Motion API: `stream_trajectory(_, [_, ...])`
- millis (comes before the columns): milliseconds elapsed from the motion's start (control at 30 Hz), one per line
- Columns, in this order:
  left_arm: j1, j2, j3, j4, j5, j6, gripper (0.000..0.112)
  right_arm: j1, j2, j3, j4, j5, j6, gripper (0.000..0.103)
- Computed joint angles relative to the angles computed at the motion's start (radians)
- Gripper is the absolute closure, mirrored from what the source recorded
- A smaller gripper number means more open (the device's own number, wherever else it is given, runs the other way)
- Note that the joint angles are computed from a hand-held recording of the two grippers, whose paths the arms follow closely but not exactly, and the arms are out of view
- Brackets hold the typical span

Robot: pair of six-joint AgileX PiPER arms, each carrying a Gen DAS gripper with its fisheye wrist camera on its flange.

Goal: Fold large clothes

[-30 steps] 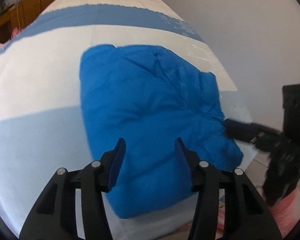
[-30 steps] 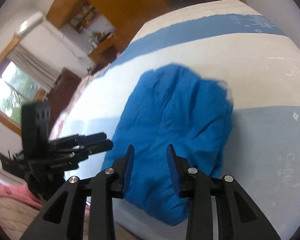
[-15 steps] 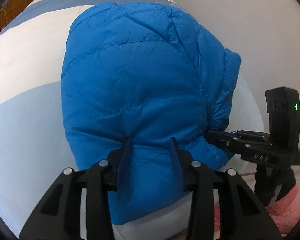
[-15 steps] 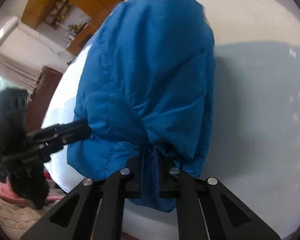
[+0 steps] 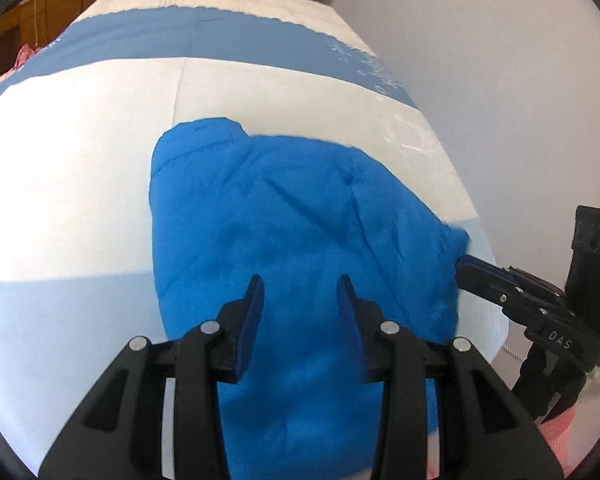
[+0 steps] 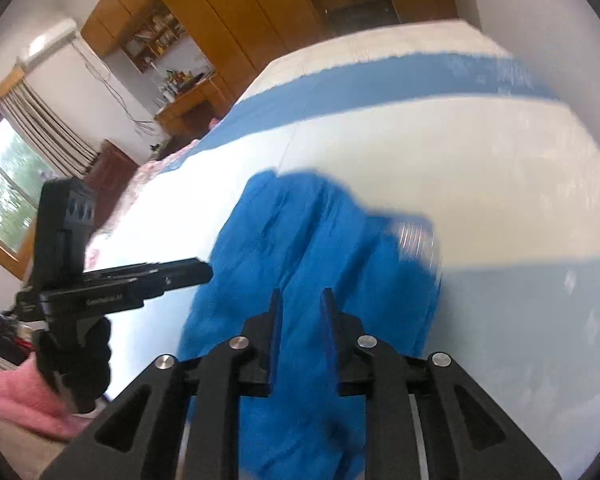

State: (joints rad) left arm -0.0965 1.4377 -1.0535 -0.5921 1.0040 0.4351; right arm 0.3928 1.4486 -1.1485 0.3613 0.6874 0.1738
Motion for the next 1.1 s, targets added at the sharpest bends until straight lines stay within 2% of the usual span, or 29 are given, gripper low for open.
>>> stream_trajectory(100, [-0.028,0.088,-0.057,0.024,-0.018,-0.045,0.076,-0.044,0.098,-0.034,0.014,0.009,-0.027,0.084])
stream_trajectory(167, [-0.036,0.145,-0.084,0.038,-0.015,-0.060,0.076,-0.070,0.120,-0.001,0.033,0.002,-0.052,0.088])
stream_trajectory(333, [-0.083,0.269,-0.147,0.064,-0.037,-0.088,0.075,-0.145,0.180,0.107,0.273,-0.065,-0.264,0.095])
stream_trajectory(400, [-0.086,0.309,-0.169,0.065,-0.047,-0.088,0.075,-0.162,0.180,0.133,0.356,-0.069,-0.308,0.096])
stream_trajectory(467, [-0.086,0.330,-0.196,0.062,-0.033,-0.102,0.075,-0.166,0.169,0.133,0.358,-0.058,-0.288,0.096])
stream_trajectory(567, [-0.070,0.285,-0.183,0.067,-0.020,-0.108,0.076,-0.130,0.114,0.109,0.266,-0.045,-0.166,0.092])
stream_trajectory(633, [-0.062,0.213,-0.132,0.086,-0.046,-0.114,0.076,-0.105,0.065,0.107,0.218,-0.047,-0.110,0.084])
stream_trajectory(767, [-0.060,0.029,-0.002,0.156,-0.095,-0.136,0.076,-0.004,-0.034,0.086,0.048,-0.010,0.054,0.084])
stream_trajectory(900, [-0.079,-0.116,0.112,0.200,-0.120,-0.155,0.076,0.087,-0.094,0.096,-0.029,0.008,0.153,0.083])
stream_trajectory(1033, [-0.109,-0.181,0.195,0.228,-0.148,-0.141,0.076,0.166,-0.094,0.115,-0.161,0.017,0.287,0.082])
stream_trajectory(1100, [-0.104,-0.168,0.219,0.222,-0.152,-0.119,0.075,0.168,-0.068,0.144,-0.154,-0.005,0.298,0.082])
